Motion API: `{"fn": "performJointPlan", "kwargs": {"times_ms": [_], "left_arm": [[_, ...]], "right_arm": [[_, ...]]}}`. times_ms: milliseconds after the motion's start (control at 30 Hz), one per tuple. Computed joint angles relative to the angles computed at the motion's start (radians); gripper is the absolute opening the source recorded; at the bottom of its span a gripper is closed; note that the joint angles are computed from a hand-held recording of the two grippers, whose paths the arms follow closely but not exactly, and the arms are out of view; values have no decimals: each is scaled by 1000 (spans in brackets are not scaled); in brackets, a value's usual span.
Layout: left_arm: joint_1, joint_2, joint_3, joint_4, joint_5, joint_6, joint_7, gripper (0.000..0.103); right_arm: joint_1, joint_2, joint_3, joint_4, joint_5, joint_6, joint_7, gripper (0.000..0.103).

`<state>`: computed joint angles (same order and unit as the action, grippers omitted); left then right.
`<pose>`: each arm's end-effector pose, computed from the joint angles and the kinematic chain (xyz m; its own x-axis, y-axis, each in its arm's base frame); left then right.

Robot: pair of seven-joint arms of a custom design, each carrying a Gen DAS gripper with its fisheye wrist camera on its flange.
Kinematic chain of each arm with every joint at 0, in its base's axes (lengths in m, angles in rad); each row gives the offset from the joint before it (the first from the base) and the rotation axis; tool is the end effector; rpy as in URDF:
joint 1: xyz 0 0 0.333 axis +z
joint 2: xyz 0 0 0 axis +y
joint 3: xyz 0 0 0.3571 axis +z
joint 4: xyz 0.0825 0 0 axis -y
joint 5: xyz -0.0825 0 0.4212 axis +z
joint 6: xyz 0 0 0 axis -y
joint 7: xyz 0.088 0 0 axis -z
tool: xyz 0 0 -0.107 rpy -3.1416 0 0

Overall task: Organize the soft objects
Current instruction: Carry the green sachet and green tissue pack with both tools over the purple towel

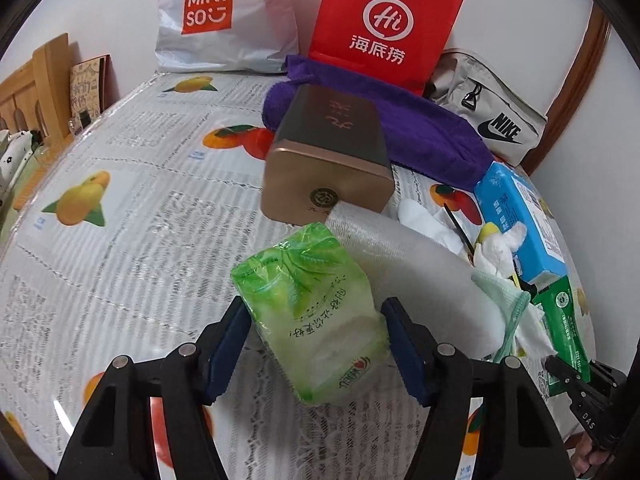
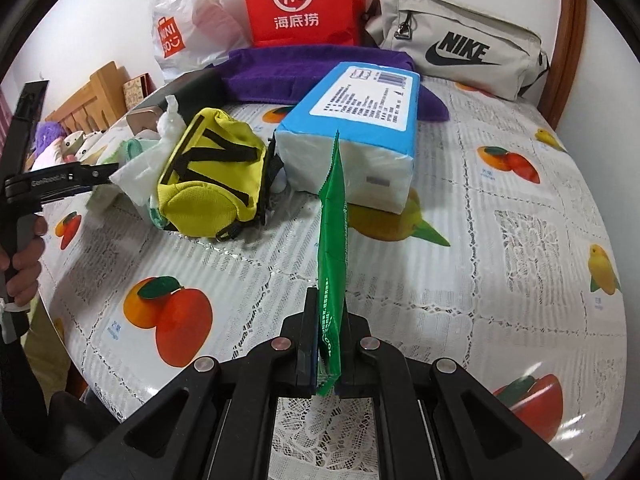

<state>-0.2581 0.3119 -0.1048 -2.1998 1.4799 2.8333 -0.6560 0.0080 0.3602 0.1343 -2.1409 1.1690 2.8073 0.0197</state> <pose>0.5269 -0.2543 0.2572 0.4024 -0.8868 0.2272 -0.6888 -0.4568 -0.5629 0.6138 0.0416 0.2565 0.5900 -0.8020 -0.0930 -0.6929 -0.4438 -0.5683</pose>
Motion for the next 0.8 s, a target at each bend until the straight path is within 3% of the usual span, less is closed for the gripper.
{"fn": "performJointPlan", "kwargs": {"times_ms": [500,800], "left_arm": [[9,-122,-30,-82,-46,-84,16,65],[29,-172,-50,-82,-97,-119,82,65]], "right_arm": [[17,-108,-35,-42,123,-58,-111,5],[41,-132,-62,-10,127,-87,-88,5]]}}
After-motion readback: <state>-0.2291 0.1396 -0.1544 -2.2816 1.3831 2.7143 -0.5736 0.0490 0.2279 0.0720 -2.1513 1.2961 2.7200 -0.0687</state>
